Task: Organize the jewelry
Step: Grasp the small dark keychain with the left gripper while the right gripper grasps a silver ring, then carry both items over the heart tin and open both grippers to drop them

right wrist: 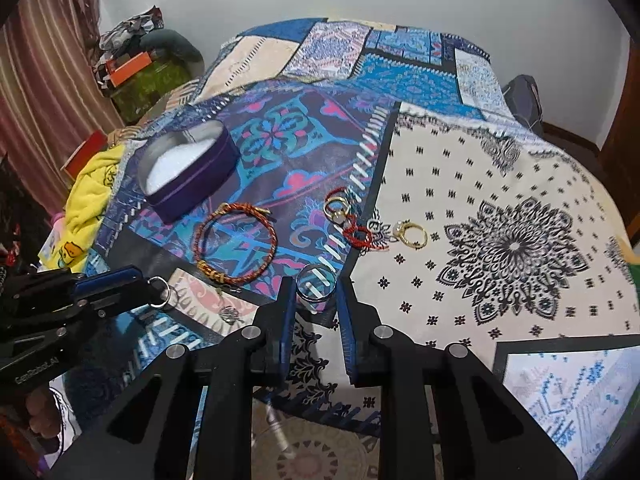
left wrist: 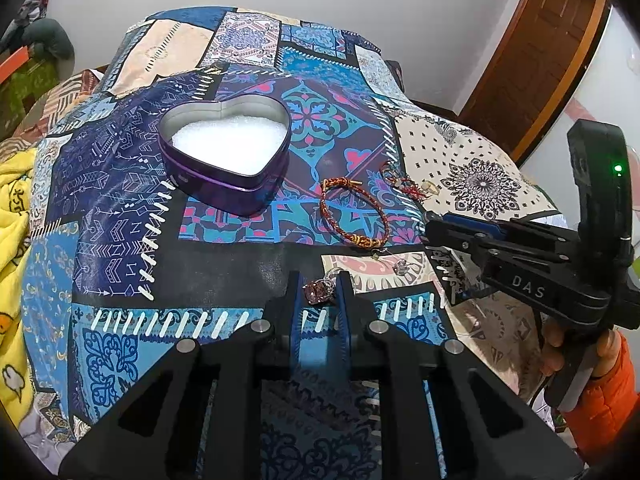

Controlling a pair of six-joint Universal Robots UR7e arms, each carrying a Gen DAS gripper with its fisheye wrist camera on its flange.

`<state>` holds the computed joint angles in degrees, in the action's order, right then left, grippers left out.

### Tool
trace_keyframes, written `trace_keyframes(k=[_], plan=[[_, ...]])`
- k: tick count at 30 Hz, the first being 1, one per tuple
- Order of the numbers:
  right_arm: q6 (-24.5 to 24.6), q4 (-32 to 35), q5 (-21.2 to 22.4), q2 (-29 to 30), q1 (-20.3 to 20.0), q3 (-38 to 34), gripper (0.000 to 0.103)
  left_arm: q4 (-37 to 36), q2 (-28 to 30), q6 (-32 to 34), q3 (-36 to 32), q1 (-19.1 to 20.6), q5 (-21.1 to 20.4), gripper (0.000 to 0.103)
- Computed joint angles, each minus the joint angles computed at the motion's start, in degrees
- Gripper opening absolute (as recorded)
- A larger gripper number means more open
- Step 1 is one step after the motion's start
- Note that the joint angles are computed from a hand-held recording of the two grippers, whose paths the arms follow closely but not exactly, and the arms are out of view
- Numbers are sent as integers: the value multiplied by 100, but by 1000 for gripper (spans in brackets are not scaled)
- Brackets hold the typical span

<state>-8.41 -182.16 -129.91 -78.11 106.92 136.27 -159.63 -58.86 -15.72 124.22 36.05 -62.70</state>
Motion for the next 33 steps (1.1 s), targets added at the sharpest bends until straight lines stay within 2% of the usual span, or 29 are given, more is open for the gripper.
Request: trace_keyframes(k=[10, 19, 26, 33], plan=[[-74, -387, -229, 151, 494, -272, 18, -244, -346, 94, 115, -169, 342, 15], [-305, -827, -193, 468, 820, -687, 19, -734, -611, 478, 55, -170, 733, 15], [-495, -975, -52, 839, 870, -1016, 19, -1093, -595, 955, -143, -35, 867, 15], [-569, -833, 219, 1196, 703, -1359, 19, -1327, -457, 1371, -374, 195, 830, 15]])
